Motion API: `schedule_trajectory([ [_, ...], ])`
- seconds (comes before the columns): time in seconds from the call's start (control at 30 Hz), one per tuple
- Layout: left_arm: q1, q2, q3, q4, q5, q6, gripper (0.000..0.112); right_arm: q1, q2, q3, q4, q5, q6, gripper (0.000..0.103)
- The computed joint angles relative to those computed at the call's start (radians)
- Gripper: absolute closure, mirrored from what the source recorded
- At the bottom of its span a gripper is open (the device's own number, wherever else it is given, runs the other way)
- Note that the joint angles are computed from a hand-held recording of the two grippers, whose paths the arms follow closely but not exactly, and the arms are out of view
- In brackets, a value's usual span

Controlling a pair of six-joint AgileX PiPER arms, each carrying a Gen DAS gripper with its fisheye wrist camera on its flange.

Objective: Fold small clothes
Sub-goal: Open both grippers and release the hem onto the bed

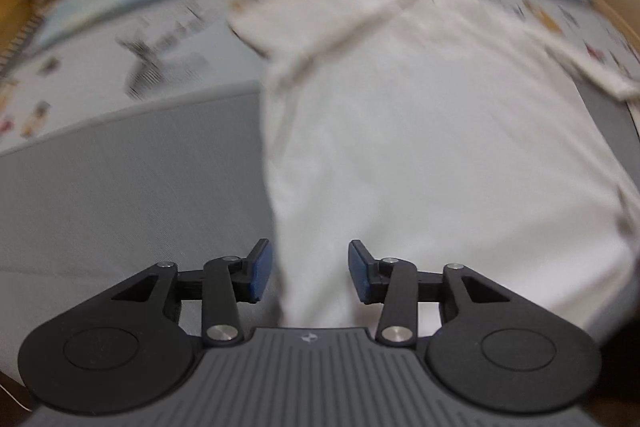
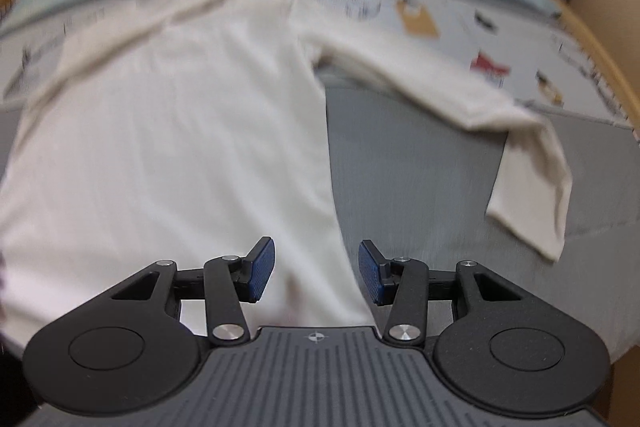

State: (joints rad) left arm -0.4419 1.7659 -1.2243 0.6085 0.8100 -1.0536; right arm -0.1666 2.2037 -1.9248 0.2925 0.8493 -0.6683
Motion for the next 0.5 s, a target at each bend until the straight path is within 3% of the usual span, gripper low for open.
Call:
schedule_trajectory([
  [0.17,-0.028,-0.004,-0.035,0.158,0.026,-0.19,0.049,0.031,-0.073,0.059,0.046,-0.127,-0.079,0.055],
  [0.33,-0.095,0.08,-0.145,0.327,0.156,-0.282,0.041,0.058,-0.114,0.037,0.251,-0.184,-0.17,0.056],
  [0.5,-0.104,0.142,-0.243,0.328,0.208,-0.308,0.036,0.124,-0.059,-0.126,0.292,-0.199,-0.063,0.054],
])
